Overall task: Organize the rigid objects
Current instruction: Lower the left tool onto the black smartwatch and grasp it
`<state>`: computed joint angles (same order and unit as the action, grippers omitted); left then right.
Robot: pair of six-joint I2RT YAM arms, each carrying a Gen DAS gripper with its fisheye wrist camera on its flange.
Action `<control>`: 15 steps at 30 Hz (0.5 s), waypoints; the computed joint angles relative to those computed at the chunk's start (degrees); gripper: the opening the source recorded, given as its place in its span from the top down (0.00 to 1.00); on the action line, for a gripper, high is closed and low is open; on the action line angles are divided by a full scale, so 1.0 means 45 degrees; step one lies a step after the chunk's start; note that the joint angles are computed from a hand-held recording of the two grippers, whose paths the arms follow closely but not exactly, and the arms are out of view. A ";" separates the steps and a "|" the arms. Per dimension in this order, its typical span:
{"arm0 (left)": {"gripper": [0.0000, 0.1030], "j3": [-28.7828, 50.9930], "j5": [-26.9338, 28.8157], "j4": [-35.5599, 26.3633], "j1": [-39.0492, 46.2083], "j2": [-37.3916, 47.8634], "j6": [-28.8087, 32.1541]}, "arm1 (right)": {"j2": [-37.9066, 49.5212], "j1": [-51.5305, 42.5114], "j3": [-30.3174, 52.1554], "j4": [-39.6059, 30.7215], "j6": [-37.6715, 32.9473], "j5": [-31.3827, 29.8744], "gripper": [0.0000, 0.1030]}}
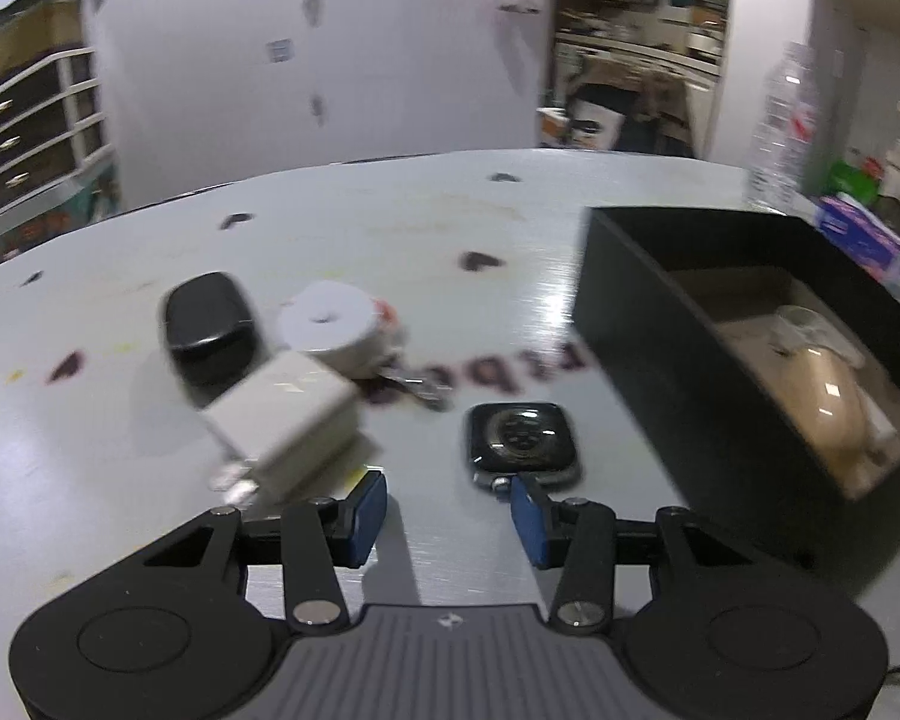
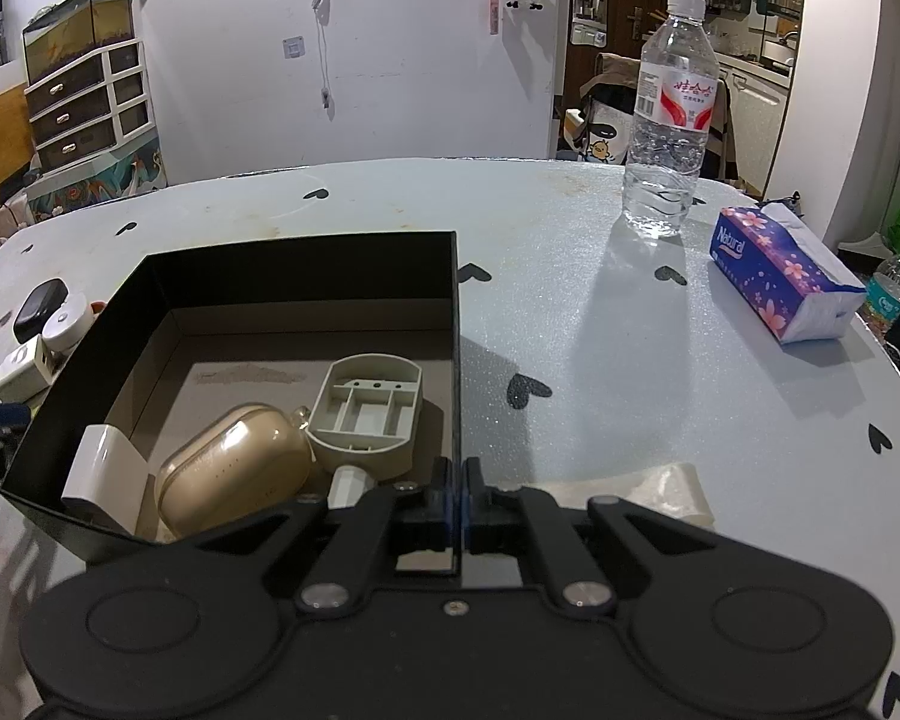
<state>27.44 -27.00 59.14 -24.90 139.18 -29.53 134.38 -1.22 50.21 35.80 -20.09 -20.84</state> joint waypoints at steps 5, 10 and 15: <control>0.55 -0.0169 -0.0215 -0.0001 0.0630 -0.0116 -0.0228 | -0.0021 0.0025 -0.0004 -0.0009 0.0020 0.0033 0.97; 0.52 -0.0563 0.0882 0.1963 0.0716 0.0323 0.0658 | -0.0016 0.0028 0.0001 -0.0010 0.0015 0.0042 0.97; 0.41 -0.0164 0.1640 0.2471 0.0737 0.0651 0.2031 | -0.0009 0.0021 0.0002 -0.0007 0.0005 0.0032 0.97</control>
<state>26.70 -19.62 70.26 -21.58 142.11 -20.39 134.34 -1.13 50.22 35.77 -20.07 -20.70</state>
